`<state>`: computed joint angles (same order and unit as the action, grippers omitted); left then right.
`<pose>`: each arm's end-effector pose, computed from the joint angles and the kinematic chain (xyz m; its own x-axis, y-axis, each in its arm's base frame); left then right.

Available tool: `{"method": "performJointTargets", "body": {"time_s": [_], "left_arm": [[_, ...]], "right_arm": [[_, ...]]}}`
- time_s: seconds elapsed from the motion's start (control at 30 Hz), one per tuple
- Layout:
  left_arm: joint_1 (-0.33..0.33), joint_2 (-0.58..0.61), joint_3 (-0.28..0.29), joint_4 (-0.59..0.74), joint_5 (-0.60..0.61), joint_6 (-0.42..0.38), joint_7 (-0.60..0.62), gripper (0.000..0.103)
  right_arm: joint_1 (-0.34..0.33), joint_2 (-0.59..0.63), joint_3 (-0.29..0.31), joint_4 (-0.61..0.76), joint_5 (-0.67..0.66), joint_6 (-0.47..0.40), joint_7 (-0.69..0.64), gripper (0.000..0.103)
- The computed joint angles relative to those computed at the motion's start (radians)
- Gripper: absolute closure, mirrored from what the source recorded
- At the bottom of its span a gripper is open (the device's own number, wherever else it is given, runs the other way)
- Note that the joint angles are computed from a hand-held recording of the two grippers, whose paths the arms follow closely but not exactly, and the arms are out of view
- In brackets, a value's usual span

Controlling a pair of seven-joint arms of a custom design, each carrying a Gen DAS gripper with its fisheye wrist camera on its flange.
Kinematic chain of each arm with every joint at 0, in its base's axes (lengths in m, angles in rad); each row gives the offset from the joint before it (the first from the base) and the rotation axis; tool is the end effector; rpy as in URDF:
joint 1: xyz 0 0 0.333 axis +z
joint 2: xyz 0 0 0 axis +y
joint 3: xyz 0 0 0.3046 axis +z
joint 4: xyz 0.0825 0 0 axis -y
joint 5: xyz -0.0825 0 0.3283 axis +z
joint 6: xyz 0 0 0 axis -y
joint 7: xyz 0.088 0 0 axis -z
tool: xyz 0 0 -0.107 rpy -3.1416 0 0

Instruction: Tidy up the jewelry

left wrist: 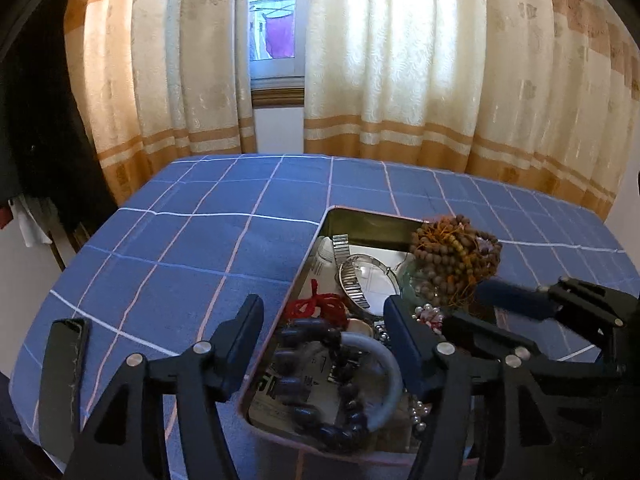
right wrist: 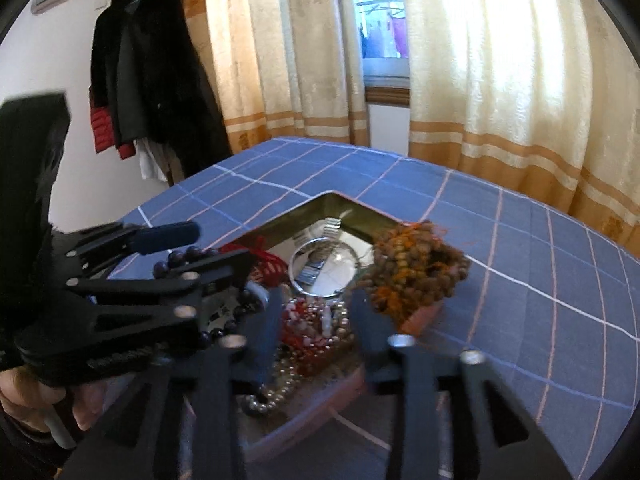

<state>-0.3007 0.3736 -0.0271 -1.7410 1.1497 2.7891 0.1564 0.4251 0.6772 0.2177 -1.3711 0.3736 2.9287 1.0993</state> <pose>0.5868 -0.2412 0.4360 0.1013 -0.9942 0.0352 -0.6038 -0.0896 -0.7921 0.6173 0.3725 0.4411 0.6577 -0.7467 -0.0988 -0.5037 -0.3385 -0.7948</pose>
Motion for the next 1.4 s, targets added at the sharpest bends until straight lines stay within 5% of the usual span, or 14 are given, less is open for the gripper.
{"method": "performJointTargets", "body": {"time_s": [0.07,0.37,0.67,1.4], "left_arm": [[-0.012,-0.020,0.008,-0.017,0.029,-0.013,-0.033,0.033],[-0.025,-0.134,-0.046,-0.110,0.234,-0.127,-0.246,0.032],[-0.001,-0.200,-0.113,-0.168,0.323,-0.183,-0.372,0.031],[0.013,-0.220,-0.144,-0.188,0.341,-0.193,-0.397,0.031]], "right_arm": [[-0.015,-0.018,0.018,-0.032,0.019,0.032,-0.012,0.036],[0.019,-0.146,-0.033,-0.246,-0.004,0.199,0.036,0.027],[-0.074,-0.237,0.067,-0.396,0.004,0.348,0.051,0.018],[-0.170,-0.263,0.152,-0.460,-0.105,0.395,0.146,0.017]]}}
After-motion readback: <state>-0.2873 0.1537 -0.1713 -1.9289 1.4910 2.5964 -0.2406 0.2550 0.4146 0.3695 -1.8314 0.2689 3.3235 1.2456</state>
